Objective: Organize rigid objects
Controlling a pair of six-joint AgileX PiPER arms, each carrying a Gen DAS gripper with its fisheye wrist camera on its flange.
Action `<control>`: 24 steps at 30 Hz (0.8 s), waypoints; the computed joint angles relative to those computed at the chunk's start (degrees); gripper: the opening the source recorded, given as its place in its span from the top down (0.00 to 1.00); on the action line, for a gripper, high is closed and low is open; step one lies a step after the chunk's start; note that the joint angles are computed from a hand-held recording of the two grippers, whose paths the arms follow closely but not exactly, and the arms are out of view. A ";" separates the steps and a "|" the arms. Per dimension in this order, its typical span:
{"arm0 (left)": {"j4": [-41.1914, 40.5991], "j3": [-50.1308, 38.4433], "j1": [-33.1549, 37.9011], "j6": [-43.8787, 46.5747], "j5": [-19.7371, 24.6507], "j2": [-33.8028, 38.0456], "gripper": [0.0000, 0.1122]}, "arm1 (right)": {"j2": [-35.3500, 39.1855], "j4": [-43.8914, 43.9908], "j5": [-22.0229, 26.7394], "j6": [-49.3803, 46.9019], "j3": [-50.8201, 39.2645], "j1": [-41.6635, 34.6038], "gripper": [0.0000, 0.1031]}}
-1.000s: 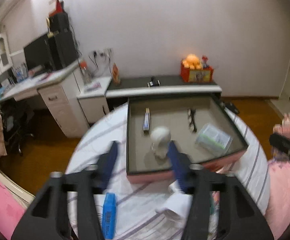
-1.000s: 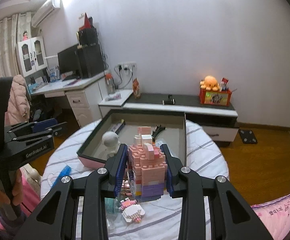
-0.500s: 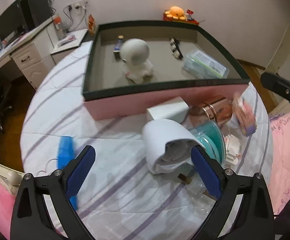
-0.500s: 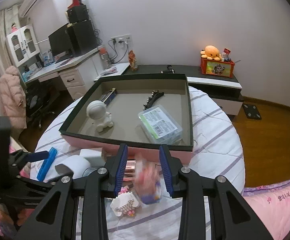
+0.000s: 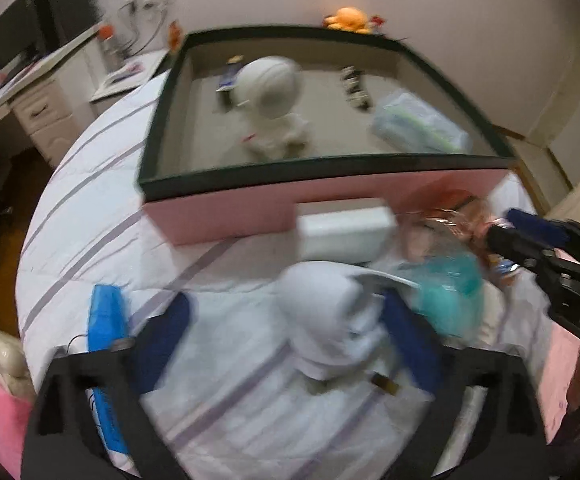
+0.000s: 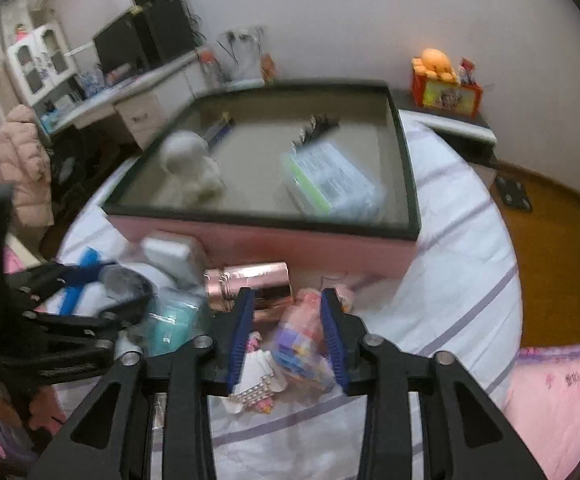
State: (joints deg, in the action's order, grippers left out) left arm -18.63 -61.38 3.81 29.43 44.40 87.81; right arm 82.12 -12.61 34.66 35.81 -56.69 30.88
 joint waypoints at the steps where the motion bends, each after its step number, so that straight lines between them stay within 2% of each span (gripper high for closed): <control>1: -1.30 -1.90 1.17 0.14 2.74 1.64 0.08 | 0.39 -3.19 -0.57 2.95 0.55 0.70 0.58; 2: -4.89 -3.03 3.30 2.57 5.45 3.18 0.08 | 0.44 -4.72 -0.48 4.40 0.67 1.22 0.57; 3: -6.68 -4.14 4.65 3.61 7.70 4.40 0.08 | 0.20 -3.95 -0.95 3.80 0.92 1.06 0.52; 5: -7.98 -4.56 6.00 4.80 9.09 4.77 0.08 | -0.52 -2.70 -0.75 3.06 1.34 0.60 0.26; 6: -7.76 -4.37 6.07 4.86 9.12 4.35 0.08 | -0.51 -5.39 1.04 6.04 1.19 1.31 0.22; 8: -6.70 -3.87 5.57 4.94 8.98 3.35 0.08 | -0.66 -9.77 3.10 10.44 1.84 2.16 0.22; 11: -5.19 -1.69 3.88 4.76 6.39 1.52 0.08 | -0.48 -3.38 1.22 5.81 3.72 -1.54 0.23; 15: -6.76 -0.42 3.37 6.11 4.37 1.84 0.09 | 0.94 -0.83 0.15 4.18 5.35 -3.77 0.36; 16: -8.27 -0.40 3.85 7.86 4.80 2.01 0.16 | 0.48 -1.51 -0.64 5.29 6.01 -3.97 0.42; 17: -9.88 -0.84 4.20 9.33 5.75 2.41 0.31 | -0.05 -0.81 -1.33 4.86 6.36 -4.50 0.55; 19: -12.40 -1.76 3.37 11.39 8.06 2.87 0.53 | -0.66 1.40 -1.99 2.70 6.64 -5.50 0.75; 22: -6.15 0.92 -1.82 7.33 1.57 -0.07 0.53 | -0.33 1.42 -2.07 2.70 6.75 -5.58 0.76; 24: -3.71 1.25 -3.54 4.67 0.34 -0.59 0.53 | 0.13 1.31 -2.23 2.79 6.24 -5.51 0.76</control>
State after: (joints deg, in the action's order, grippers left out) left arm -22.33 -60.12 0.27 34.10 44.74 87.22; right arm 82.26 -11.30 32.44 38.60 -50.45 25.37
